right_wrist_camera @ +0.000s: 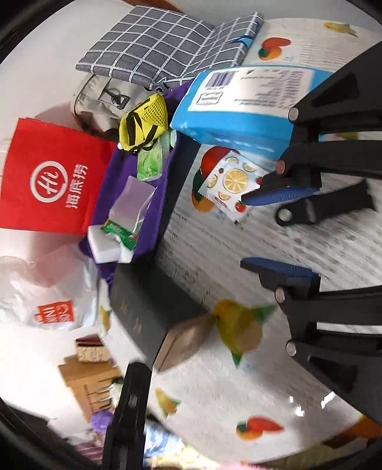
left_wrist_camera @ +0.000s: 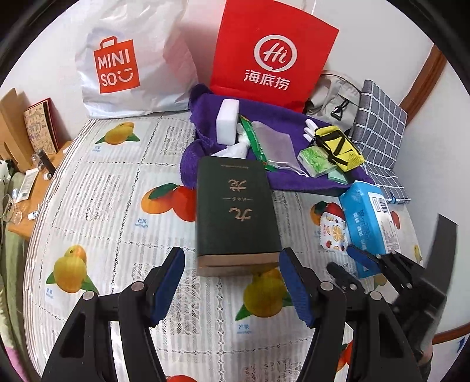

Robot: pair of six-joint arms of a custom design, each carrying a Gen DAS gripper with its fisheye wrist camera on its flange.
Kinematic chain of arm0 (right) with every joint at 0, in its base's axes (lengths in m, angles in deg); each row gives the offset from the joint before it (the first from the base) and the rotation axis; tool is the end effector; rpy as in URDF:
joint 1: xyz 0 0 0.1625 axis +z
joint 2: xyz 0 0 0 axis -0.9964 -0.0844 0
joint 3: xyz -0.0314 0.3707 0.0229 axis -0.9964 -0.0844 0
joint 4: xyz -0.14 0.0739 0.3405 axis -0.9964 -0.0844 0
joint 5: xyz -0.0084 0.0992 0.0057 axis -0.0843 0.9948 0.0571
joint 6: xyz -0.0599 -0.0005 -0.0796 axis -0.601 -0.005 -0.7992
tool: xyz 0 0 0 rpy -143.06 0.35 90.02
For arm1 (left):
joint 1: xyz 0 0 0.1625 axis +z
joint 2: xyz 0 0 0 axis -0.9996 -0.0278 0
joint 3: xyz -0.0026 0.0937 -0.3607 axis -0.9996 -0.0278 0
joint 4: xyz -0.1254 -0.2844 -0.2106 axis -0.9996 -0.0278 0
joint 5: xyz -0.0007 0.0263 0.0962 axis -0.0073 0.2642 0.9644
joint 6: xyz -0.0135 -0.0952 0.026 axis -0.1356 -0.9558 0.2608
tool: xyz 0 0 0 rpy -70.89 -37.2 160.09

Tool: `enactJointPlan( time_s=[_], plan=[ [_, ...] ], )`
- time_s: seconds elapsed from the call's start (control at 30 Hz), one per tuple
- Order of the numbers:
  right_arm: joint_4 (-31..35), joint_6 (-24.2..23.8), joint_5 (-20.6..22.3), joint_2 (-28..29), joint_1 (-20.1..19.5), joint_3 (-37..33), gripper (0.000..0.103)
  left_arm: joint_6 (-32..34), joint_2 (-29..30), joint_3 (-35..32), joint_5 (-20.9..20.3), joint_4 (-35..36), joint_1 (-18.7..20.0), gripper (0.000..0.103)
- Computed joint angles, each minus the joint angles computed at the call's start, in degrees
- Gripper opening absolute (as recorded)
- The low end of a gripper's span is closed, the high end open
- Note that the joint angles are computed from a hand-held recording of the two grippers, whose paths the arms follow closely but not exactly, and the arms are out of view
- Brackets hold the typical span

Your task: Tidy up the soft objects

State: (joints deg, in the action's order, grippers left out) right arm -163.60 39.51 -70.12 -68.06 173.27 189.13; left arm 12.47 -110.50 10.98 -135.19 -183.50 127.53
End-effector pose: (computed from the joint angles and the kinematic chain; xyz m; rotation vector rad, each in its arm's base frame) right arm 0.0623 -0.4969 0.2807 0.5504 -2.1936 0.6073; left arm -0.3881 -0.5619 0.0495 0.5128 2.5469 -0.4925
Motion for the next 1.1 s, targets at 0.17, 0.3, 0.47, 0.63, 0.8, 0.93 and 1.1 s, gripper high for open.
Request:
enactJointPlan(
  time_s=[0.17, 0.3, 0.47, 0.63, 0.8, 0.93, 1.1],
  plan=[
    [1.45, -1.43, -3.57, 4.21, -0.37, -3.57, 0.034, 0.52, 0.95, -1.58, -0.19, -0.24, 1.10, 0.065],
    [3.94, 2.42, -3.51, 5.02, -1.16, -5.44, 0.026, 2.03, 1.40, -2.13, -0.89, -1.68, 1.63, 0.065],
    [8.33, 6.10, -0.86, 3.45, -2.18, -5.75, 0.019, 3.23, 0.84, -1.11, -1.62, -3.75, 1.89, 0.065],
    [11.74, 8.93, -1.02, 2.92, -2.24, -7.04, 0.004, 3.48, -0.14, 0.37, -1.96, -5.04, 2.17, 0.065],
    [12.33, 8.83, -1.71, 3.31, -1.90, -7.65, 0.002, 3.33, -0.79, 1.29, -2.05, -5.43, 2.42, 0.065],
    [16.23, 10.93, -0.88, 2.51, -1.94, -8.50, 0.000, 3.16, -1.16, 1.79, -1.85, -5.26, 2.40, 0.065],
    [15.85, 10.72, 0.03, 0.23, -1.33, -6.30, 0.000, 3.03, -1.71, 2.45, -1.44, -5.53, 2.34, 0.065]
  ],
)
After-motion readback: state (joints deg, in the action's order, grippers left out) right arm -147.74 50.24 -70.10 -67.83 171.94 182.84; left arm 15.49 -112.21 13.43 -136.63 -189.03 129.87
